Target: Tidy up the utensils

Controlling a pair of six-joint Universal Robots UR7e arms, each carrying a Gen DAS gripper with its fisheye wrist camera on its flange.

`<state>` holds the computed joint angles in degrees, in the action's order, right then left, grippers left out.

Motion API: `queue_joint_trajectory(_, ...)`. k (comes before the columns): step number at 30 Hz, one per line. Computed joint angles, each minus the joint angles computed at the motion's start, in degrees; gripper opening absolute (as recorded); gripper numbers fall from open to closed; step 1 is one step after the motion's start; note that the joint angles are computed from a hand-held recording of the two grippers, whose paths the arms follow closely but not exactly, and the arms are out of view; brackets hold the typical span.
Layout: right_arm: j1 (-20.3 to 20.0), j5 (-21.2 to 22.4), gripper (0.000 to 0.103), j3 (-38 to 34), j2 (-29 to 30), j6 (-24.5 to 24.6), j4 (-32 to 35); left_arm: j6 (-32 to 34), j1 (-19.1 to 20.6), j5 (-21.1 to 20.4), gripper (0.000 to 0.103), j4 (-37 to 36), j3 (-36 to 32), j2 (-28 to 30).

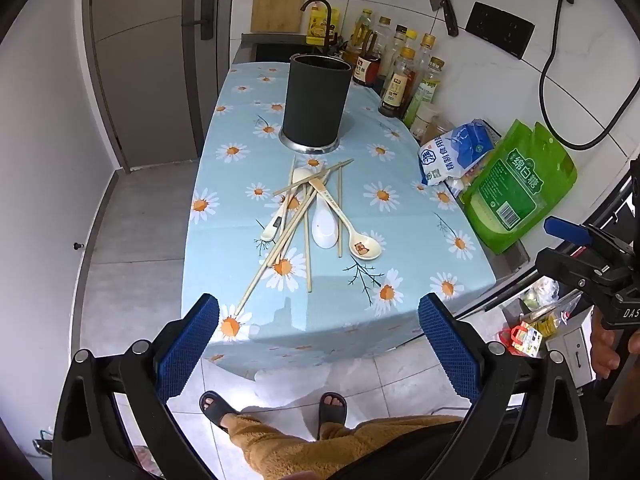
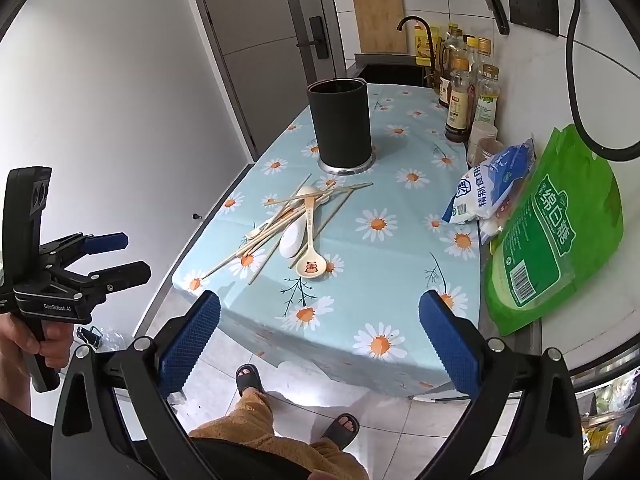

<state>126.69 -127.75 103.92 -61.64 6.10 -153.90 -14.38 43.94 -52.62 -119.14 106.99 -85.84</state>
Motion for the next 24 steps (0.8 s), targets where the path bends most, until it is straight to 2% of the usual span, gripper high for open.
queue_joint_trajectory(24,-0.34,0.62,0.099,-0.71,0.47,0.75,1.67,-0.08,0.44,-0.35,0.096,-0.5,-0.27,0.39)
